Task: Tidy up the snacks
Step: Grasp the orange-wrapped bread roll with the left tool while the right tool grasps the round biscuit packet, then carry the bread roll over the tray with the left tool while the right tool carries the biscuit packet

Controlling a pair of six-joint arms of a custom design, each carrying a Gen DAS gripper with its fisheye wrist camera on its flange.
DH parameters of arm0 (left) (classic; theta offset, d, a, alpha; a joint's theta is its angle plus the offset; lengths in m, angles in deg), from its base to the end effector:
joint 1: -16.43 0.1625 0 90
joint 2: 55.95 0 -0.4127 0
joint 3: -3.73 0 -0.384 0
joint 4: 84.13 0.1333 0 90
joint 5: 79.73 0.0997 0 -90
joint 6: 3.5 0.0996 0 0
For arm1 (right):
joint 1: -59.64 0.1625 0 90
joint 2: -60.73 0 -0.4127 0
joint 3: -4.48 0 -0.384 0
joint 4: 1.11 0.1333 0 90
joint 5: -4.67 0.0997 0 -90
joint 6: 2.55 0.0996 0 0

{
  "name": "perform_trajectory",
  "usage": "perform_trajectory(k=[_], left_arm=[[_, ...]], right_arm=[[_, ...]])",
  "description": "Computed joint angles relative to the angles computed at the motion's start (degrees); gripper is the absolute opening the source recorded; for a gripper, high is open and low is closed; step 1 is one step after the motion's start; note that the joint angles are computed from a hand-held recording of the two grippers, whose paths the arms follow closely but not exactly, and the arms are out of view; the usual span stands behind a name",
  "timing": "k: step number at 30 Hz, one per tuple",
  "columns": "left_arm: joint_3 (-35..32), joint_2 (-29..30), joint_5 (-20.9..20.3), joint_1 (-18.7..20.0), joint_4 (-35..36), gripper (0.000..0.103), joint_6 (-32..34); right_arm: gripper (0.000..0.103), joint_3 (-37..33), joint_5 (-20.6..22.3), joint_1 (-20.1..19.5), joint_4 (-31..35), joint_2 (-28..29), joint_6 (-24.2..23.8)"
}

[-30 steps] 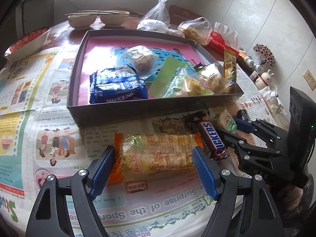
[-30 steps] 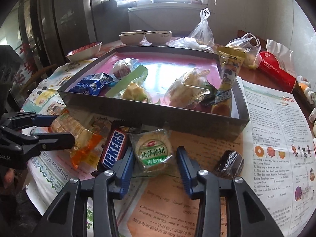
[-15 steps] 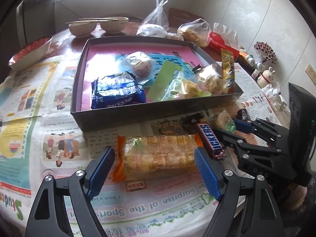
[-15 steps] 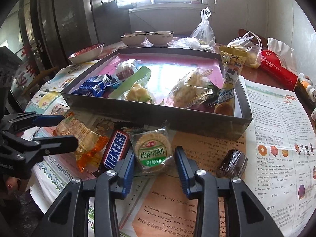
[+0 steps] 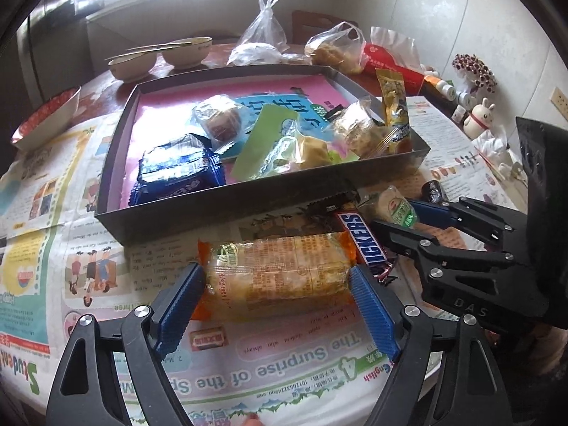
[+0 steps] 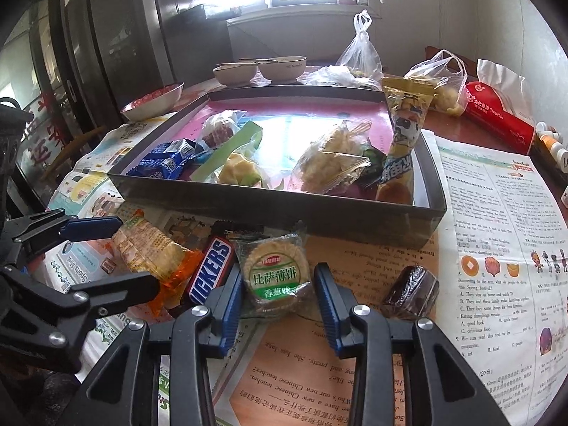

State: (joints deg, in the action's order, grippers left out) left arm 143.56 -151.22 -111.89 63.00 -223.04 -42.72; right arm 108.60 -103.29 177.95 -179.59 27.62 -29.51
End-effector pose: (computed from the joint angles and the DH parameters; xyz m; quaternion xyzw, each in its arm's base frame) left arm -0.0751 -0.3959 0.2587 0.0138 0.8747 -0.3440 0.3410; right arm 0.3721 -0.4745 -0.0356 0.4318 -0.8759 0.1518 0.1525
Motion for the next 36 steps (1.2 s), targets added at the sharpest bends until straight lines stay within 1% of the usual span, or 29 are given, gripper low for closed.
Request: perform_trajectory(k=[5,11,12,15,18,21,26,30,32,36], left_arm=[[-0.25,1.09,0.8,0.53,-1.1,0.085,1.0],[-0.18,2.01,-0.6,2.45,-5.6,0.088,3.67],[-0.04,2.0,-0.89,2.66,-6.58,0.088,4.24],[-0.23,1.88,-1.14,2.75,-6.63,0.085,4.29],[0.18,0.82,-1.63,2.77,-7.73,0.08,4.35],[0.65,-0.53,-2.05,2.52,-8.63,0.079,4.45],[1.4,-2.85,-0.64,1.04,-8.52,0.078,3.88],[1.25,-4.58,1.41,-0.27,-8.7,0.078,4.24],[0.73,-4.71,2.31,-0.34,-8.88,0.078,4.8],[-0.95,-3.27,3.52,0.75,-12.13,0.078,7.76]], right_arm=[[0.04,0.01,-0.01,-0.06,-0.18,-0.01,-0.04],[0.04,0.04,-0.08,-0.1,-0.39,-0.02,0.24],[0.039,0.05,-0.05,-0.14,-0.42,-0.04,0.27],[0.038,0.06,0.14,-0.18,-0.51,-0.07,0.44],[0.034,0.24,0.69,-0.26,-0.67,-0.38,0.36],[0.034,0.49,1.26,-0.23,-1.22,-0.66,0.17],[0.034,0.8,1.86,-0.21,-2.19,-1.4,0.53],[0.034,1.01,2.65,0.02,-3.51,-2.14,0.24],[0.034,0.76,2.79,0.18,-3.91,-2.19,0.22],[0.034,0.0,2.58,0.53,-3.98,-1.96,0.44]])
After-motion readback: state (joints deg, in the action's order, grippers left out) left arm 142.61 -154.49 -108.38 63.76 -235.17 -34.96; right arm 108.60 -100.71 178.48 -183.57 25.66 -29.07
